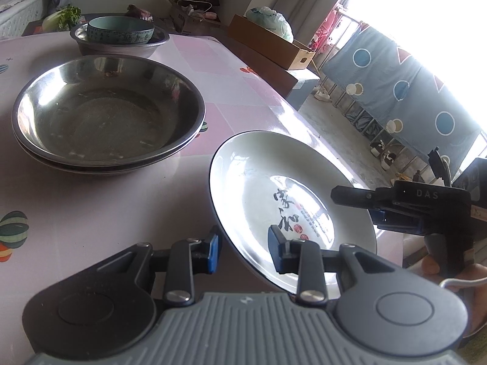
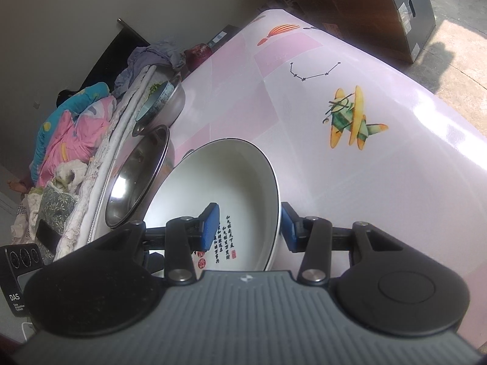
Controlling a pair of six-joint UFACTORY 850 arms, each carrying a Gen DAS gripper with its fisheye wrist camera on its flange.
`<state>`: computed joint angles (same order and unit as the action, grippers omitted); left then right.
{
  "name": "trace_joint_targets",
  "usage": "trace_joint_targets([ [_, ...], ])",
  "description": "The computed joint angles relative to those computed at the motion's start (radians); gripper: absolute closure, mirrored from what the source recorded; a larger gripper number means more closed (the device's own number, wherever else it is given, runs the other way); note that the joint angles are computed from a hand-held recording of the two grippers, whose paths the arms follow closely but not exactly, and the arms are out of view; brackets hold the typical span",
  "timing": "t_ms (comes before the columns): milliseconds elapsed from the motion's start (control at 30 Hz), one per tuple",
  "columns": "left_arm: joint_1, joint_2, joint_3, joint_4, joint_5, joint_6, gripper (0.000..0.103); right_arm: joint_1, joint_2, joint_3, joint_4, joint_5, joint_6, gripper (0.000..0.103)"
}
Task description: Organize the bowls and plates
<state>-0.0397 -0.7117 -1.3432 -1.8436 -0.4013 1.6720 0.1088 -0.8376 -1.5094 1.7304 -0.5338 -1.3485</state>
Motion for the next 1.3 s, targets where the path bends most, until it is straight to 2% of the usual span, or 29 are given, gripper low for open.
trace_joint_targets([
  [333,0.031,0.062,0.104,-0.100,-0.025,0.099,0.070,0.036,0.061,0.106,0.108,0.001,-0.082,0.060],
  [700,0.039,0.082,0.140,-0.159,-0.032,0.169,0.069,0.074,0.086,0.134,0.186,0.072,-0.192,0.059],
  [1300,0.017,0.086,0.138,-0.235,0.026,0.302,0.068,0.080,0.118,0.181,0.271,0.113,-0.335,0.060],
])
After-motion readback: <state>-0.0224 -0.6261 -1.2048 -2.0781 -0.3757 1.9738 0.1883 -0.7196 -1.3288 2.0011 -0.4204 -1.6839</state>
